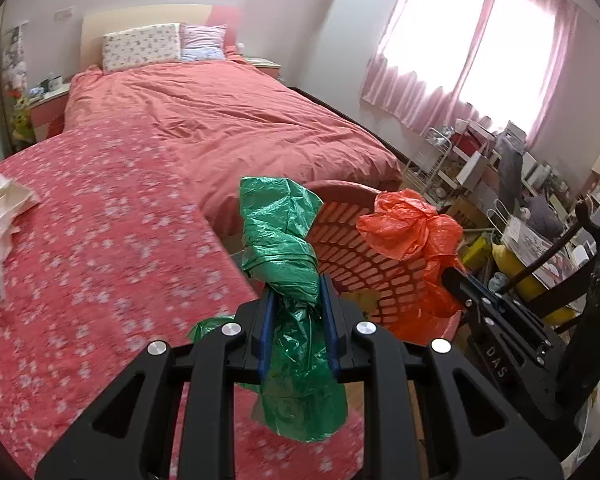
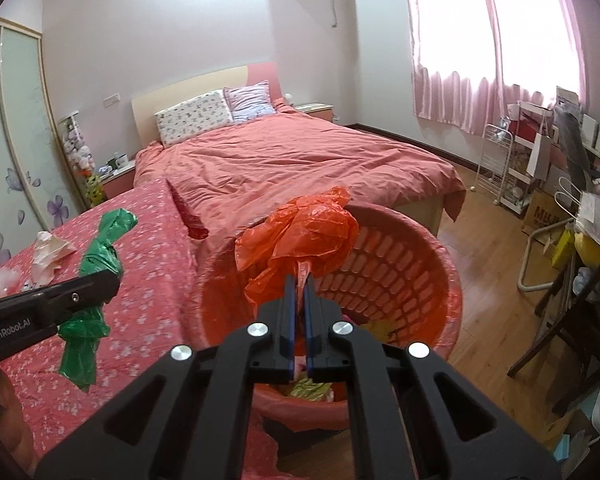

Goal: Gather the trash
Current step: 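Carry the green bag and orange-red bag over the basket and open both grippers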

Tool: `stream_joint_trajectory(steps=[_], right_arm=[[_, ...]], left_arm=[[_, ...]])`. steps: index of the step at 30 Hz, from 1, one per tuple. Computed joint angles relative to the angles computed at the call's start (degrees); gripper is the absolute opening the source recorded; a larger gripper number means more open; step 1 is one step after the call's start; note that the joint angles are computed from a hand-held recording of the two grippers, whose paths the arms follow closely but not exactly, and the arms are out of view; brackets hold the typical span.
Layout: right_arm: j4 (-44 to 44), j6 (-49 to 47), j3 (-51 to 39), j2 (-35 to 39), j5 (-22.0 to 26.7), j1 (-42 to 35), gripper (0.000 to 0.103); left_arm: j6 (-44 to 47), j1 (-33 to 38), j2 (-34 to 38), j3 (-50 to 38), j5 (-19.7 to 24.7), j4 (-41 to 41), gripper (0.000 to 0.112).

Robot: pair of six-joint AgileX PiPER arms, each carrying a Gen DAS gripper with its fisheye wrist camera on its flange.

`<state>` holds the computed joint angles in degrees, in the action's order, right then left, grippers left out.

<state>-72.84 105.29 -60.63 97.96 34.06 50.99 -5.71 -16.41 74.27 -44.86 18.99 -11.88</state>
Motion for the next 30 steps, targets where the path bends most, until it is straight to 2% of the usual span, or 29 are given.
stream_joint_trajectory(steps=[7, 17, 19, 21, 23, 24, 30], right_arm=[[-1.94, 2.3, 1.42, 0.16, -2.16, -3.25, 0.005], [-4.06, 5.07, 1.34, 1.53, -5.08, -6.78, 0.006], [-4.57, 5.68, 1.28, 1.78, -5.36, -7.31, 0.01], [-5.0, 6.08, 1.33, 2.05, -5.35, -7.67, 0.012], [-5.43, 6.78, 1.74, 2.09, -5.43, -7.86, 0.027], [-5.75, 7.35, 2.03, 2.1, -5.23, -7.74, 0.029], [-4.16, 6.15, 2.01, 2.43, -2.63, -5.8, 0.039]], left_arm=[[-2.15, -3.84, 5.16, -4.02, -0.52, 1.81, 0.021], [5.09, -4.98, 12.11, -9.53, 0.47, -6.11, 0.022], [3.44, -5.22, 13.14, -10.41, 0.9, -4.67, 0.022], [1.8, -5.34, 13.89, -10.84, 1.21, -3.39, 0.032], [0.4, -5.05, 14.08, -10.62, 1.46, -2.28, 0.043], [-0.99, -4.83, 13.86, -10.1, 1.33, -1.04, 0.046], [-7.08, -2.08, 10.69, -6.36, 1.59, 5.81, 0.048]])
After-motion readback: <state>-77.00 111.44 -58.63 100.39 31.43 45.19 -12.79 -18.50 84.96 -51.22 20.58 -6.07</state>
